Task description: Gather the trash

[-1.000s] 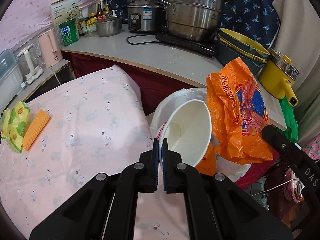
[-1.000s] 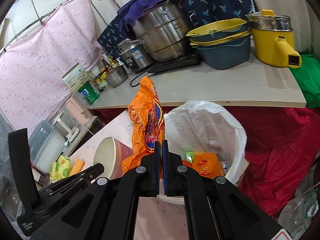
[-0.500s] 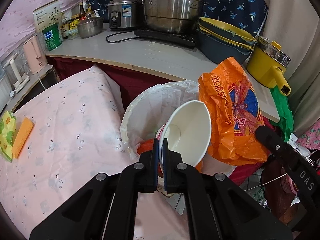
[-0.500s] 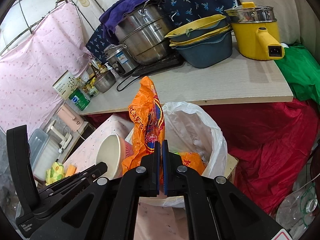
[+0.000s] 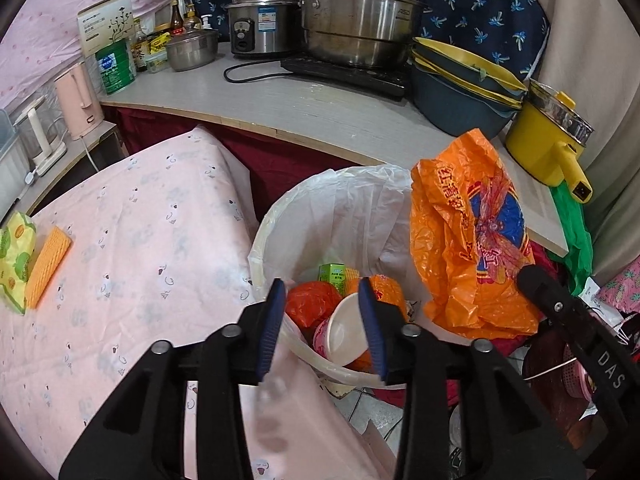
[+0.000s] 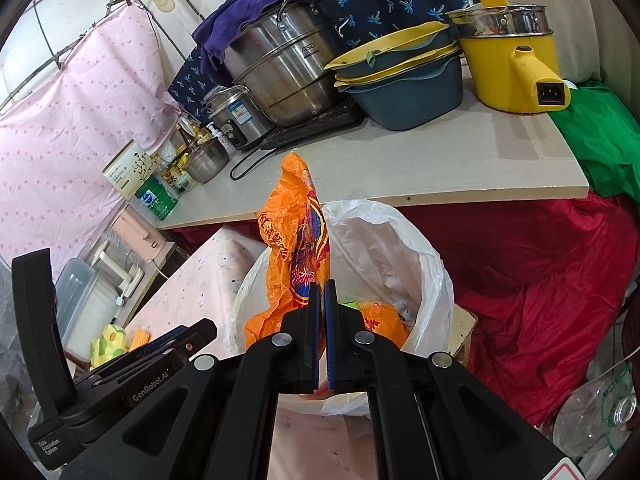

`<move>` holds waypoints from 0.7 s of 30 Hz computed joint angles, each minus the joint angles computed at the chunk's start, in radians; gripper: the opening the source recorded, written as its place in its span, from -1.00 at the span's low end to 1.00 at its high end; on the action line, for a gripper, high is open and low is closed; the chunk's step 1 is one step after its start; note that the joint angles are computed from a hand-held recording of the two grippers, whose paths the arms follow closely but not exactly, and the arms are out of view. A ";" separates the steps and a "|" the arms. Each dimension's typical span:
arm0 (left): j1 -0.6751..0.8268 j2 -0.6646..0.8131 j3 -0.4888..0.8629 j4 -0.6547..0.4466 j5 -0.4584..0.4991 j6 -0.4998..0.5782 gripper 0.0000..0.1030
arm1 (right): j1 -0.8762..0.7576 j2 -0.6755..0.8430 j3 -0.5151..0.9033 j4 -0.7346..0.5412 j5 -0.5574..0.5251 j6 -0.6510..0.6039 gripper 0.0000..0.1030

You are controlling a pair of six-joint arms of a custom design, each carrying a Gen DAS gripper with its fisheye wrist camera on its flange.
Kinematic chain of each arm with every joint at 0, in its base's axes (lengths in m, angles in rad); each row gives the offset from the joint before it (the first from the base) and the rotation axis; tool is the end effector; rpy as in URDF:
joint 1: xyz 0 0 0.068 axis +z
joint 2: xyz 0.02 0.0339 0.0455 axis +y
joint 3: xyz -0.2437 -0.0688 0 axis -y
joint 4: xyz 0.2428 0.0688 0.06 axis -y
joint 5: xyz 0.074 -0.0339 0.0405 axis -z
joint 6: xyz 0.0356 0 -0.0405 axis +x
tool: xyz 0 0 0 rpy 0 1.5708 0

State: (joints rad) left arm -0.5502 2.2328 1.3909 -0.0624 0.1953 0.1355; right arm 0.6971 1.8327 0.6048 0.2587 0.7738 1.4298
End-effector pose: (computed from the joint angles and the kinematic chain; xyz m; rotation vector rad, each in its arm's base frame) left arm 0.3745 -0.2378 0.0790 0.9192 2.3232 -0.4173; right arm 0.2288 0.1591 0.0584 1.0423 1.9443 0.1602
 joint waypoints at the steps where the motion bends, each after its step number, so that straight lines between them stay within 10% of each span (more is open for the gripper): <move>1: 0.003 -0.001 -0.001 0.002 -0.002 -0.003 -0.20 | 0.000 0.006 0.003 0.003 -0.003 -0.002 -0.92; 21: 0.058 -0.022 -0.035 0.029 0.004 -0.003 0.08 | -0.001 0.034 0.070 -0.002 -0.031 -0.048 -0.81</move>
